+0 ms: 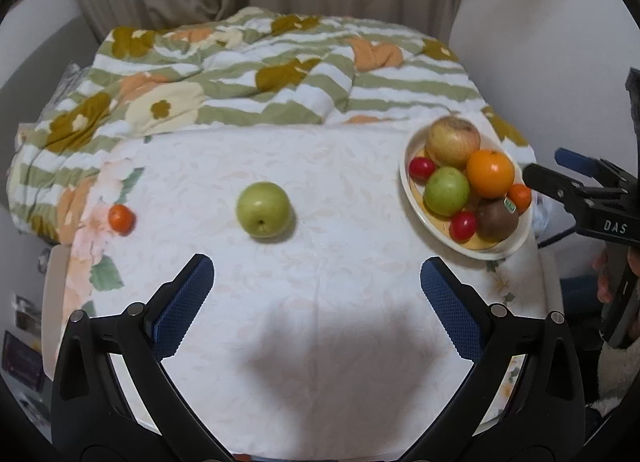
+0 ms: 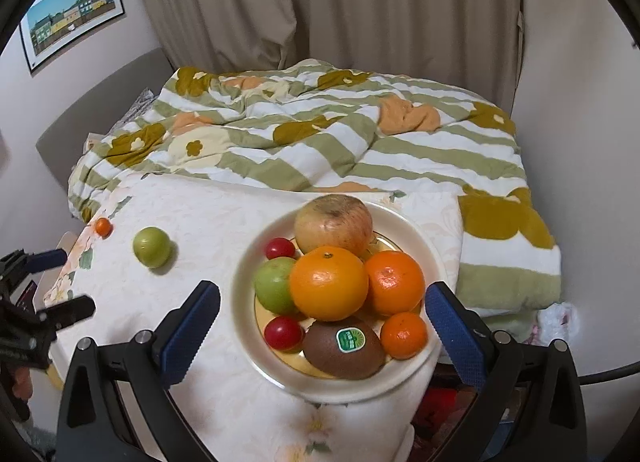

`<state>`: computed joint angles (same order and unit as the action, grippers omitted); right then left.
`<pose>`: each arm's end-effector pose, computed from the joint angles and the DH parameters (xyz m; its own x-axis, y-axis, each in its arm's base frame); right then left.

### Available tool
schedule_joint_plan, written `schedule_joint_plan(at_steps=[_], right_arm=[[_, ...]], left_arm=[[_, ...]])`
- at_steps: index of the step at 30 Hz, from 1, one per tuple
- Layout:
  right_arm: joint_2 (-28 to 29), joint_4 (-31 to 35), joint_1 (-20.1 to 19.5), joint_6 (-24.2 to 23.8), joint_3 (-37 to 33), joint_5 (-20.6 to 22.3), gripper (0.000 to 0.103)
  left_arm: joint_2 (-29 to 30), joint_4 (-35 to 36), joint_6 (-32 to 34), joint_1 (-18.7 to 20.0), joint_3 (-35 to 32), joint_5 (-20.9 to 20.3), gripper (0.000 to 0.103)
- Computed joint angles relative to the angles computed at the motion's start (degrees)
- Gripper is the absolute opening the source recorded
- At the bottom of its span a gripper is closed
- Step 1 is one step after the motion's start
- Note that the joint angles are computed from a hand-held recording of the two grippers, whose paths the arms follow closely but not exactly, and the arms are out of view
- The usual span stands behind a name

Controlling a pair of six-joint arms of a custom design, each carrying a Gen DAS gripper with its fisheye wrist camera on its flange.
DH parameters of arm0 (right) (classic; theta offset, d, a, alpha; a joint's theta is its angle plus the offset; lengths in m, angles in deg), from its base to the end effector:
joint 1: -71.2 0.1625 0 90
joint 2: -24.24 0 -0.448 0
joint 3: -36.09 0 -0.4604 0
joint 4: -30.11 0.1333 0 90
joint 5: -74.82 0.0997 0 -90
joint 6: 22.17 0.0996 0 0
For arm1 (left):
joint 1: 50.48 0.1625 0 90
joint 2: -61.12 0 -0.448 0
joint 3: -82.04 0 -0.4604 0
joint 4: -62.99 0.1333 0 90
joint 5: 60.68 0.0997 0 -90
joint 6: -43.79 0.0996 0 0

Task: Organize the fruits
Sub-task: 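Open the right tool to set the big orange on the plate and withdraw, then grasp the small mandarin with the left tool while the right tool grasps the green apple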

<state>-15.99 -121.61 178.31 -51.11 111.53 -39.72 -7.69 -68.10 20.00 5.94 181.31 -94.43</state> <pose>0.3373 -0.7833 0.1498 -0.6812 -0.4930 0.5412 -0.6775 0.7047 -0.2108 -0.1889 -0.6752 0.3108 -0.7204 -0.1660 -0.6734 0.2765 0.8217 -0.4984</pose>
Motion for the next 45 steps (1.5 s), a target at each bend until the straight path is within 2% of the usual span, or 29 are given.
schedule_joint_plan(at_steps=[5,14,22,28,32,38,44,45], right_arm=[[-0.8,-2.7,2.6,-2.1,1.1,-3.1,0.102],[1.5,-6.5,7.3,3.3,0.7,-6.1,0.102],[8.7,-6.2,11.1,10.9,-4.3,-12.6,0.102],[13.2,-3.8,12.2,18.6,-7.9,-13.9,0.102],[16.2,-6.0,12.8,21.5,-9.2,-16.3,0.102],[20.2,-4.5,13.2,24.1,-11.6,-19.1,0.102],[22.0,-2.9,12.7,25.8,-12.1,-18.4,0.102],[22.2,-3.0,12.7,25.8,-12.1,-18.7,0.102]], left_arm=[[-3.4,-1.4,1.4,-0.7,1.6,2.7,0.103],[-10.1,-5.4,10.6,1.2,2.9,4.1,0.103],[-13.8,-6.1,20.2,7.0,0.8,-1.1,0.103],[-14.2,-5.5,26.3,12.0,-2.2,-5.2,0.103],[-13.3,-6.1,30.9,15.2,-3.9,-8.7,0.103],[-11.2,-7.9,37.7,18.9,-5.3,-13.4,0.103],[-9.1,-7.9,37.9,21.4,-6.1,-16.1,0.098],[-8.9,-8.0,37.9,21.8,-6.1,-16.4,0.094]])
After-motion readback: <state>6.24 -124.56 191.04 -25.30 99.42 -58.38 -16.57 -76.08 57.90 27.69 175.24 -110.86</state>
